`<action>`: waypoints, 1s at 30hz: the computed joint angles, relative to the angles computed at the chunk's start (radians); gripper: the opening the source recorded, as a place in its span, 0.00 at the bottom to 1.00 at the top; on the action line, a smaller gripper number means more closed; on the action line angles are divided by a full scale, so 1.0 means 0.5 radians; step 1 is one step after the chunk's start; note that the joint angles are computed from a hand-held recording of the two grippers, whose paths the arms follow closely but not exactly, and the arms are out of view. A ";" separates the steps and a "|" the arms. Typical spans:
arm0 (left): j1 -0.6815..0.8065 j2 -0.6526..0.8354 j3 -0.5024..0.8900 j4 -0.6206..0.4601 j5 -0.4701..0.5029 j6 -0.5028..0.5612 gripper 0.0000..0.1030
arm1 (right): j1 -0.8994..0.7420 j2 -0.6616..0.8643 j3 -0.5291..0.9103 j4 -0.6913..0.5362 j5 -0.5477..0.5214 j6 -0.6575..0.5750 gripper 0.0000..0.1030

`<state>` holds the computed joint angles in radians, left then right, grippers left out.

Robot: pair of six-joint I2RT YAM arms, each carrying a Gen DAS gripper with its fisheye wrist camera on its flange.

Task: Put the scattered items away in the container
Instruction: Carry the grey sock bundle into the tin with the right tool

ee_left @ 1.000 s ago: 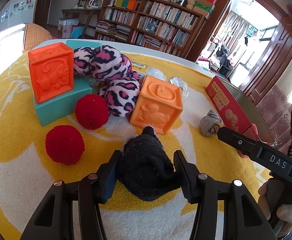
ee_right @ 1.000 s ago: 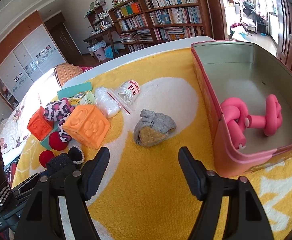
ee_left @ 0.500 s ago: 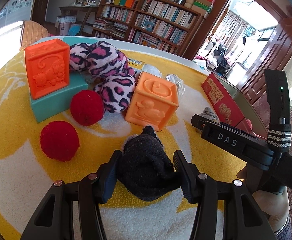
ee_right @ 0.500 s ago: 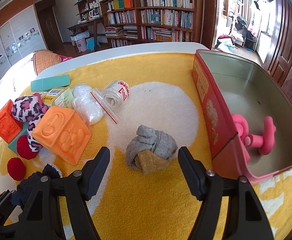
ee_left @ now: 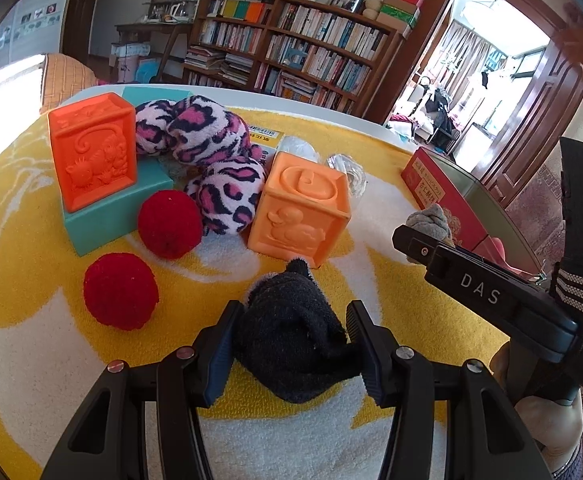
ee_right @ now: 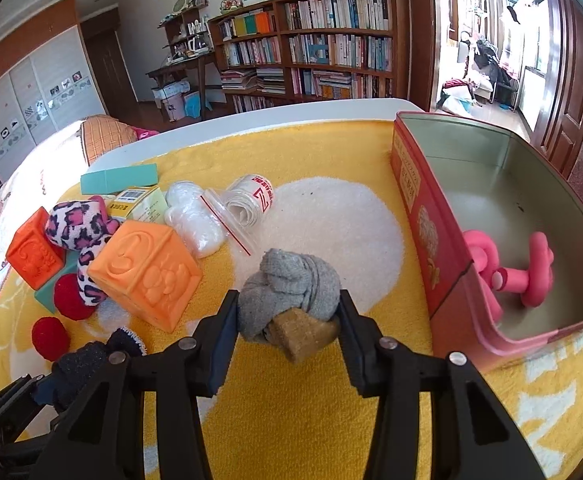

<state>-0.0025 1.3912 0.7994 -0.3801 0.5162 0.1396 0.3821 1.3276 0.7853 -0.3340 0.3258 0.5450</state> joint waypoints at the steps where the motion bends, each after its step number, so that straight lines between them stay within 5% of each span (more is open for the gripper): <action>1: 0.000 -0.002 0.000 0.000 -0.002 0.001 0.53 | 0.016 -0.018 0.005 0.006 0.004 -0.006 0.49; 16: -0.322 -0.197 0.058 -0.056 -0.196 -0.142 0.53 | -0.231 -0.893 -0.202 -0.236 -0.046 0.003 0.49; 30: -0.999 0.006 0.559 -0.064 -0.360 -0.371 0.53 | -1.314 -1.139 -0.197 -0.281 -0.638 -0.262 0.49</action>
<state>-0.5018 1.3940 1.0791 -0.4120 0.3360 -0.0460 -0.2750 0.7579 0.6869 -0.4743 0.0066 0.4140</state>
